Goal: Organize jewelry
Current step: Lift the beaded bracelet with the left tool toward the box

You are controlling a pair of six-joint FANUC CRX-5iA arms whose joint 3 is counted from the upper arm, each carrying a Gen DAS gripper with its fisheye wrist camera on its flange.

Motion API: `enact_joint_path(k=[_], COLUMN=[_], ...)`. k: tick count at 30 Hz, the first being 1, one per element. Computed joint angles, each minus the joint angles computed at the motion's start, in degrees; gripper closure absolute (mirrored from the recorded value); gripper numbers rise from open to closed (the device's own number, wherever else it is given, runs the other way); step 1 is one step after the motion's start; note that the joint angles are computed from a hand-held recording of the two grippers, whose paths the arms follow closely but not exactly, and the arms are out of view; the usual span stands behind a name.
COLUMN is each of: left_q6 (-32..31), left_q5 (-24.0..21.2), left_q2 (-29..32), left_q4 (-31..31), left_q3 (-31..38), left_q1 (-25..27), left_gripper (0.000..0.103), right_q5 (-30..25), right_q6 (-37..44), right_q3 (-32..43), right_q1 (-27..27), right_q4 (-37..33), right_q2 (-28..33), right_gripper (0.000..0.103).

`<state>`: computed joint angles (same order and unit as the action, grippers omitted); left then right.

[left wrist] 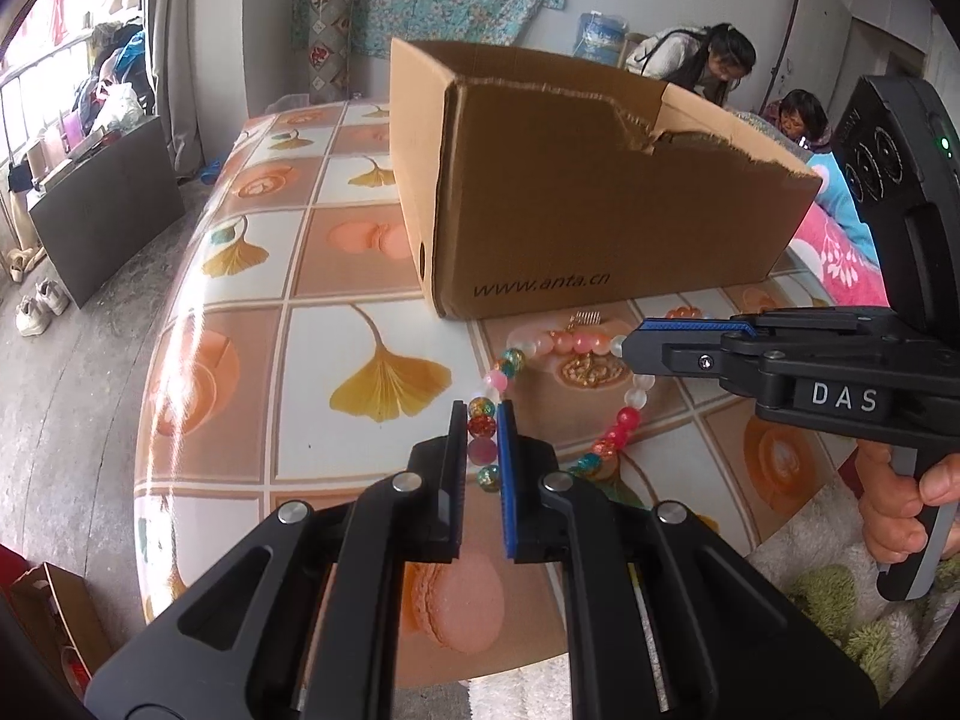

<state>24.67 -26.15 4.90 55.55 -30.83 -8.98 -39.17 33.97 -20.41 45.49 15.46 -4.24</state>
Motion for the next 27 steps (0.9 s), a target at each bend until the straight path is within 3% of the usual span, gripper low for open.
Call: enact_joint_path(k=[15, 19, 24, 27], left_q6=[-6.0, -10.2, -11.9, -16.2], left_q5=[2.7, 4.1, 2.7, 2.5], left_q2=[-3.8, -5.4, -6.7, -7.9], left_q4=[7.4, 12.2, 14.9, 19.2], left_q3=[-1.7, -2.8, -1.7, -0.9], left_q1=[-2.0, -3.2, -3.5, -4.6], left_gripper=[0.094, 0.094, 0.094, 0.094], right_q5=[0.5, -0.3, 0.4, 1.1], right_q6=[-6.0, -6.7, -10.3, -11.5], right_q3=[-4.7, -5.2, -6.8, -7.5], right_q1=[2.6, 3.1, 4.3, 4.6], right_q4=[8.6, 10.4, 15.4, 19.1], right_q2=[-6.4, -8.3, -10.9, -13.1], right_gripper=[0.093, 0.093, 0.093, 0.093])
